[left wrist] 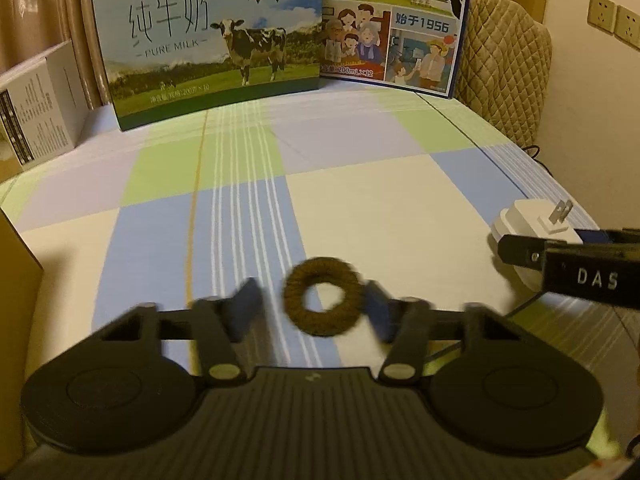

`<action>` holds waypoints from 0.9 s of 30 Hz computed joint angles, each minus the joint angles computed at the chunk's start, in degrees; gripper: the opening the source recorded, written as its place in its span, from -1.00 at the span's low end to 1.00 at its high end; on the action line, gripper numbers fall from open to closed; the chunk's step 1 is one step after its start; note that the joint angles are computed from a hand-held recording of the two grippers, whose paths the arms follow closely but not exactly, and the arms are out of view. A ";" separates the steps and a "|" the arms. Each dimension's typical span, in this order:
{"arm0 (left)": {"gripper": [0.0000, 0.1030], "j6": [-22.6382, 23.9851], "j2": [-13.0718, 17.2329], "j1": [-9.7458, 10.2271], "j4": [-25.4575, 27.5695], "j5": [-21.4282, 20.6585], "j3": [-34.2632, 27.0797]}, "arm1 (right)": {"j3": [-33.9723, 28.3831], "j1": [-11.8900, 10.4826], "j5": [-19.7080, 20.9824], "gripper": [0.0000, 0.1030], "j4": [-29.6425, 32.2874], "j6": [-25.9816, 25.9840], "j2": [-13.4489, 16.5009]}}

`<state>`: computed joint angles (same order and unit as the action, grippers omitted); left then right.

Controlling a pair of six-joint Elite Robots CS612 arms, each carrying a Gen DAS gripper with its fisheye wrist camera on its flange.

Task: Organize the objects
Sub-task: 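Grasp the brown rope ring with the left tool while the right tool grasps the white plug adapter, then lift the rope ring and plug adapter and carry both over the cardboard box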

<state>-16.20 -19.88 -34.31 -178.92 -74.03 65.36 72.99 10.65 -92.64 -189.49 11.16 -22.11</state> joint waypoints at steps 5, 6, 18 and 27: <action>-0.71 -2.81 -1.65 0.11 0.09 -1.01 2.80 | 1.17 0.12 0.22 0.19 -0.75 0.44 -0.80; -0.72 -3.16 -2.20 0.00 -0.24 -1.07 3.93 | 1.52 0.14 0.23 0.19 -0.88 0.70 -1.03; -0.73 -10.32 -10.60 -2.23 -6.08 -2.42 19.04 | 13.91 1.17 0.93 0.19 -9.03 2.09 -8.40; -0.73 -12.65 -17.85 -5.19 -11.25 0.73 31.59 | 25.57 3.30 2.41 0.19 -19.25 2.39 -13.96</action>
<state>-28.86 -37.74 -39.50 -190.17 -73.30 96.95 98.57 13.94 -90.23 -208.73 13.55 -36.08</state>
